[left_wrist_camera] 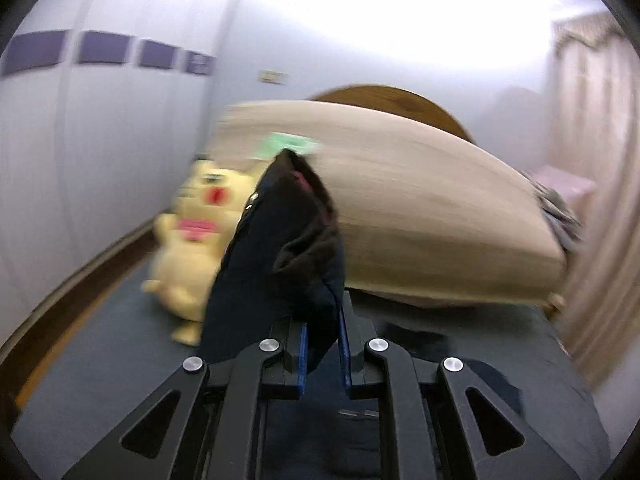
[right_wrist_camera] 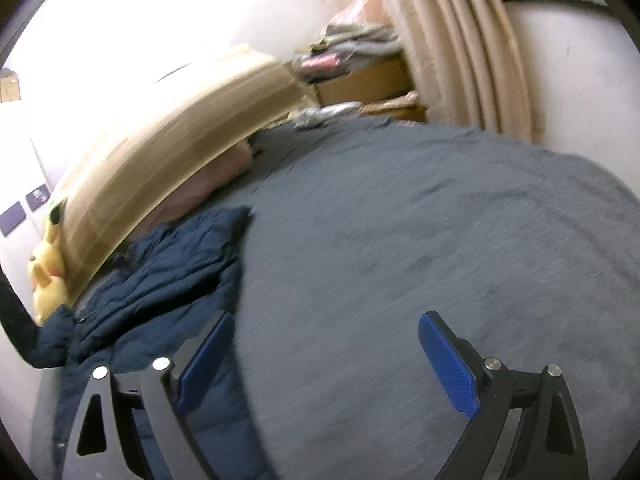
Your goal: Fold large clothes
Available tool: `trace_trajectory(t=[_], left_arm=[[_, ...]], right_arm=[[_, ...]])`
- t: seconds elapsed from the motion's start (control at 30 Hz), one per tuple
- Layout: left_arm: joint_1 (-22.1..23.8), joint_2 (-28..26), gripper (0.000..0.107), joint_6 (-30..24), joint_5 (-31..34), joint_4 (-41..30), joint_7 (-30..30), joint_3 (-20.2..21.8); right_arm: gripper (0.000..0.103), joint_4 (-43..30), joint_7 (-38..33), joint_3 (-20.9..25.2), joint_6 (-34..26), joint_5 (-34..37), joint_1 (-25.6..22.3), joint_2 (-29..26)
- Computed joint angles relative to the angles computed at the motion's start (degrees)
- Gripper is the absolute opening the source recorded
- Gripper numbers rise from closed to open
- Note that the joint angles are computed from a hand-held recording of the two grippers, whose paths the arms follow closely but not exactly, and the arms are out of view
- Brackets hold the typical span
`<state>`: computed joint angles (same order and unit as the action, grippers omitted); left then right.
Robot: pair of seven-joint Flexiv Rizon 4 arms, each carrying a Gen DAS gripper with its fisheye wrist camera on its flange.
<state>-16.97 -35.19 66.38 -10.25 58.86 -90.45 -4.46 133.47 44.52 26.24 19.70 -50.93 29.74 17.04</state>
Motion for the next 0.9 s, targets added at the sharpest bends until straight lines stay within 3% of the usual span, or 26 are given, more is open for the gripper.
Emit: trace_trajectory(t=[0.07, 0.17, 0.2, 0.23, 0.4, 0.63, 0.67, 0.7, 0.73, 0.8, 0.9], left_arm=[[-2.2, -1.1, 0.013, -1.6, 0.4, -2.2, 1.3, -1.0], [-8.3, -4.4, 0.013, -5.0, -1.8, -7.8, 2.5, 2.3], [-9.2, -5.1, 0.013, -5.9, -2.1, -8.6, 5.3, 1.0], [-10.3, -4.1, 0.013, -6.2, -1.4, -7.5, 4.4, 1.5], [-11.9, -6.9, 0.013, -11.5, 7.2, -11.4, 2.3, -6.2], [-17.2, -16.8, 0.014, -23.1, 6.8, -23.3, -0.7, -3.1], [-18.3, -17.9, 0.017, -24.6, 4.8, -24.3, 0.1, -1.1], [-19.0, -18.4, 0.028, -26.0, 4.2, -24.8, 0.5, -0.5], [-19.1, -17.4, 0.05, -27.4, 5.3, -23.6, 0.1, -1.1], [-19.4, -17.1, 0.07, -29.9, 3.8, -23.2, 1.2, -0.2], [-17.8, -14.3, 0.074, -28.4, 3.5, -18.7, 5.0, -2.3]], right_arm=[[0.095, 1.4, 1.4, 0.2, 0.0, -0.2, -0.2, 0.7], [0.095, 3.5, 4.4, 0.5, 0.7, 0.3, -0.3, 1.8], [0.095, 4.2, 5.5, 0.4, 1.6, 0.3, -0.5, 2.3], [0.095, 5.4, 7.6, 0.2, 2.8, 0.0, -0.8, 3.3], [0.095, 7.1, 11.2, 0.7, 4.6, -1.8, -1.8, 4.6], [0.095, 8.1, 12.8, 0.9, 6.2, -2.5, -2.4, 5.0], [0.095, 8.1, 12.9, 0.9, 6.2, -2.3, -2.4, 4.9], [0.095, 8.0, 12.9, 0.9, 6.2, -2.3, -2.4, 4.8], [0.095, 8.1, 12.9, 1.0, 6.2, -2.0, -2.3, 4.8], [0.095, 8.1, 12.7, 0.8, 6.5, -2.0, -2.3, 4.5], [0.095, 8.2, 12.2, 0.5, 7.0, -2.0, -2.4, 4.4]])
